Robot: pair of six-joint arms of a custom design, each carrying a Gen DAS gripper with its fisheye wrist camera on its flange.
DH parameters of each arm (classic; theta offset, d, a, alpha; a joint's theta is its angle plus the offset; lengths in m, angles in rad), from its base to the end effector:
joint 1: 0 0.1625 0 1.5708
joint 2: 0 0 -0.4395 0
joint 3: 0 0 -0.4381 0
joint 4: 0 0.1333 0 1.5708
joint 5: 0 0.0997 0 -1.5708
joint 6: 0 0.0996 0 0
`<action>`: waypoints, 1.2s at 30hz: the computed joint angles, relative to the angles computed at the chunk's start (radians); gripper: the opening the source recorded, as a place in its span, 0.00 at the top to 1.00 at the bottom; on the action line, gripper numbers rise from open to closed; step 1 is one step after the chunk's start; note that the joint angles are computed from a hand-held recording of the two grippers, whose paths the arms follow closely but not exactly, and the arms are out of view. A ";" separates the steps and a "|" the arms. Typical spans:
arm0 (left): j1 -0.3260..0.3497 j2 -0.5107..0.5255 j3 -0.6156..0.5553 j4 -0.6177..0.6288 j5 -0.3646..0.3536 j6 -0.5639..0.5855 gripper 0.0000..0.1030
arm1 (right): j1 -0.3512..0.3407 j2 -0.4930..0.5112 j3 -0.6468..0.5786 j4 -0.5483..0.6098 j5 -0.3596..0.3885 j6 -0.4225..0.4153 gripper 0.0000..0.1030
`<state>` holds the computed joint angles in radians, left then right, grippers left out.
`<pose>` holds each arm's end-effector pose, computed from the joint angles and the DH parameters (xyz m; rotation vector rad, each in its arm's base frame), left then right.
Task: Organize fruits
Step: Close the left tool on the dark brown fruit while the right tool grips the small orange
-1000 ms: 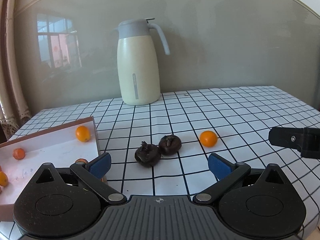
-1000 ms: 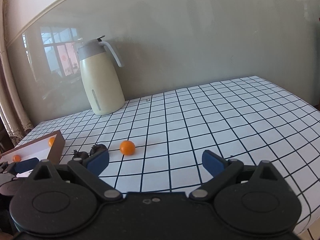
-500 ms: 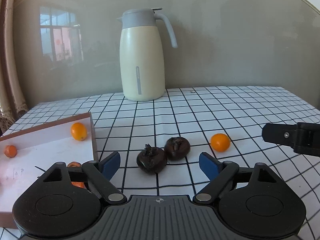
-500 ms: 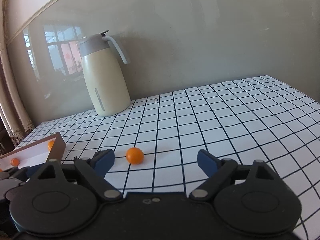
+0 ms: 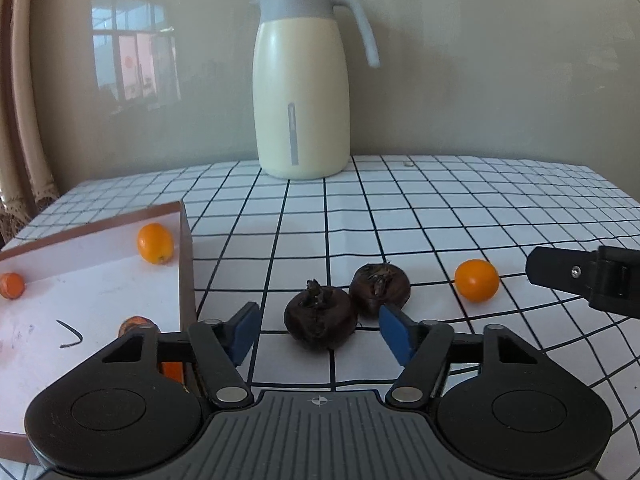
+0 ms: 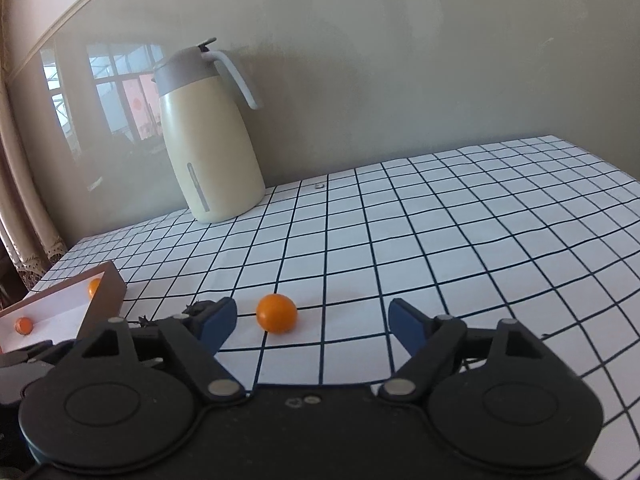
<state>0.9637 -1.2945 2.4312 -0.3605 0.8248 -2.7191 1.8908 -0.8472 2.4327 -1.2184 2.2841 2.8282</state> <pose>0.0016 -0.3499 0.0655 0.7960 2.1668 -1.0339 0.1650 -0.2814 -0.0663 0.1409 -2.1266 1.4207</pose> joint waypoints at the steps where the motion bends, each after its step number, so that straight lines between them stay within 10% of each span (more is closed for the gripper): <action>1: 0.004 0.003 -0.001 -0.003 0.002 0.004 0.37 | -0.004 0.002 -0.007 0.008 -0.002 -0.001 0.29; 36: 0.007 0.054 -0.024 -0.057 -0.035 0.059 0.47 | -0.054 0.070 -0.187 0.267 -0.019 0.003 0.78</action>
<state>0.9710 -1.2404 2.4072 -0.4171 0.7901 -2.6603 1.8372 -0.7774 2.2456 -0.9518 2.2652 2.8307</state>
